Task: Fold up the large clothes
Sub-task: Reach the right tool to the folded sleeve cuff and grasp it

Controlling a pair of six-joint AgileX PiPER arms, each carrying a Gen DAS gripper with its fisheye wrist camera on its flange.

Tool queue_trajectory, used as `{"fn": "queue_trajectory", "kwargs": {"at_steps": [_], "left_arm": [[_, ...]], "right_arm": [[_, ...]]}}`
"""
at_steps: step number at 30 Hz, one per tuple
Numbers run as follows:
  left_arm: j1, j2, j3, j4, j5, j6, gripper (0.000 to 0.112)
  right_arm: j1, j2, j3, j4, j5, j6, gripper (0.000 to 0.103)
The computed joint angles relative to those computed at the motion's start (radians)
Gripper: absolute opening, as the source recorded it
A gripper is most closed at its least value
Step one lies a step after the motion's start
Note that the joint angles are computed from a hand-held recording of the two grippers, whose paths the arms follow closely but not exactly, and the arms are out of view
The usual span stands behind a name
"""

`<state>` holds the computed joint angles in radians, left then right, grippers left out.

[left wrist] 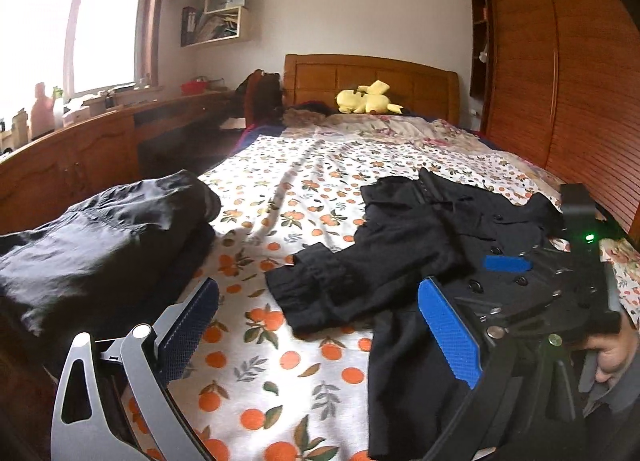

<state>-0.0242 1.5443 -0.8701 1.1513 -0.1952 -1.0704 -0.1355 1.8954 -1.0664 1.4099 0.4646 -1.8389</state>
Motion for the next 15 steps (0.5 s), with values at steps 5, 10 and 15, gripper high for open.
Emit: {"fn": "queue_trajectory", "kwargs": {"at_steps": [5,10,15], "left_arm": [[0.038,-0.009,0.009,0.028,-0.012,-0.017,0.101],[0.069,-0.006,0.008,0.094,-0.034,-0.088,0.100],[0.072,0.002,0.006,0.121,-0.040,-0.113,0.100]], "right_arm": [[0.085,0.095,-0.152,-0.242,0.036,0.280,0.074],[0.174,0.230,-0.349,-0.551,0.080,0.609,0.064],[0.223,0.295,-0.429,-0.729,0.067,0.758,0.064]]}}
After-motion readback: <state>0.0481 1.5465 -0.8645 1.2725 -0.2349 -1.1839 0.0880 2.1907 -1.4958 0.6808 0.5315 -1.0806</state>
